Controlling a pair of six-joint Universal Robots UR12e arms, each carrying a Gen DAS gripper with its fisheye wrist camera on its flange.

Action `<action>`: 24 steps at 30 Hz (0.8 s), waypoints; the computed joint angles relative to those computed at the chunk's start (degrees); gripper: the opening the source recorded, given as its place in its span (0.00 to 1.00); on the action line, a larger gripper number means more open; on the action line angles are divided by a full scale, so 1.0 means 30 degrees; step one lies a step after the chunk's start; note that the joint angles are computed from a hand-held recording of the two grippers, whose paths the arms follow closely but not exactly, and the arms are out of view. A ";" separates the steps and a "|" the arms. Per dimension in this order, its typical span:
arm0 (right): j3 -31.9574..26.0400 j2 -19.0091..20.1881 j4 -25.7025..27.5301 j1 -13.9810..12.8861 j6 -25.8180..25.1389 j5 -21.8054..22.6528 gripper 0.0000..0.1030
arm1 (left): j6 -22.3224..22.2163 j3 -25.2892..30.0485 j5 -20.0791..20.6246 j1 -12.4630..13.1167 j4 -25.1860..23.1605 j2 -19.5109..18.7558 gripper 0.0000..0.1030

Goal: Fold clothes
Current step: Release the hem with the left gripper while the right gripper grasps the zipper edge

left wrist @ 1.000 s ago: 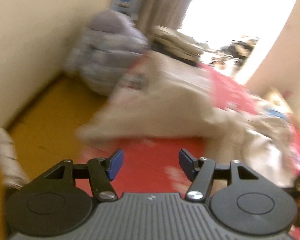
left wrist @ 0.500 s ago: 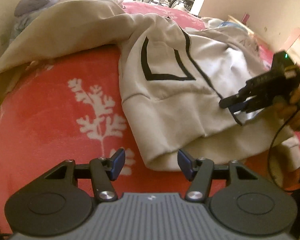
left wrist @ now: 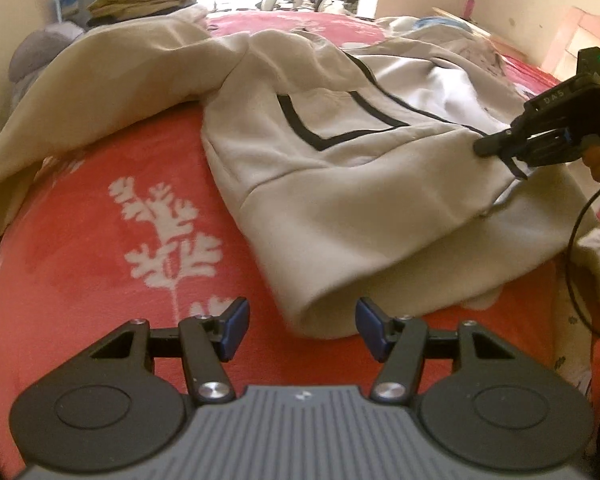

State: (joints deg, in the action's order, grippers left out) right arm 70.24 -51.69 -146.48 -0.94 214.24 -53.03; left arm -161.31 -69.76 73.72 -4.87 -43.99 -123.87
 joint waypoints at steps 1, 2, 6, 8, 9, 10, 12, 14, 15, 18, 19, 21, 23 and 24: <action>0.0322 -0.0154 -0.0101 -0.0059 0.0282 -0.0187 0.08 | 0.0230 -0.0074 0.0061 -0.0068 0.0112 0.0010 0.59; 0.0478 -0.0162 -0.0173 -0.0074 0.0723 -0.0136 0.08 | 0.0481 -0.0121 0.0309 -0.0166 0.0263 -0.0007 0.59; 0.0299 0.0042 -0.0047 0.0131 0.0796 -0.0289 0.08 | 0.0698 -0.0136 0.0986 -0.0443 0.0707 -0.0125 0.54; 0.0073 0.0182 0.0158 0.0235 0.0679 -0.0293 0.09 | 0.0416 -0.0128 0.1186 -0.0510 0.0977 -0.0186 0.50; -0.0113 0.0283 0.0307 0.0272 0.0663 -0.0260 0.09 | 0.0243 -0.0125 0.1288 -0.0533 0.1087 -0.0212 0.44; -0.0319 0.0391 0.0472 0.0304 0.0635 -0.0223 0.11 | 0.0050 -0.0108 0.1388 -0.0538 0.1156 -0.0238 0.41; -0.0328 0.0369 0.0671 0.0254 0.0551 -0.0138 0.11 | -0.0192 -0.0073 0.1542 -0.0537 0.1244 -0.0257 0.40; -0.0305 0.0371 0.0750 0.0199 0.0642 -0.0016 0.13 | -0.0327 -0.0082 0.1713 -0.0541 0.1489 -0.0260 0.39; -0.0263 0.0359 0.0780 0.0160 0.0613 0.0064 0.15 | -0.0328 -0.0118 0.1813 -0.0547 0.1720 -0.0253 0.39; -0.0197 0.0355 0.0911 0.0116 0.0271 0.0255 0.16 | -0.0350 -0.0237 0.2083 -0.0581 0.2483 -0.0263 0.15; -0.0234 0.0363 0.1034 0.0157 -0.0018 0.0169 0.13 | -0.0513 -0.0247 0.2205 -0.0597 0.2632 -0.0267 0.09; -0.0258 0.0336 0.0949 0.0226 -0.0417 0.0219 0.09 | -0.0906 -0.0592 0.2364 -0.0596 0.3569 -0.0112 0.04; -0.0112 0.0219 0.0417 0.0192 -0.0475 0.0839 0.08 | -0.1352 -0.1181 0.2327 -0.0507 0.4739 0.0257 0.04; -0.0056 0.0098 0.0436 0.0186 -0.0700 0.1016 0.08 | -0.1668 -0.1437 0.2270 -0.0447 0.5126 0.0453 0.03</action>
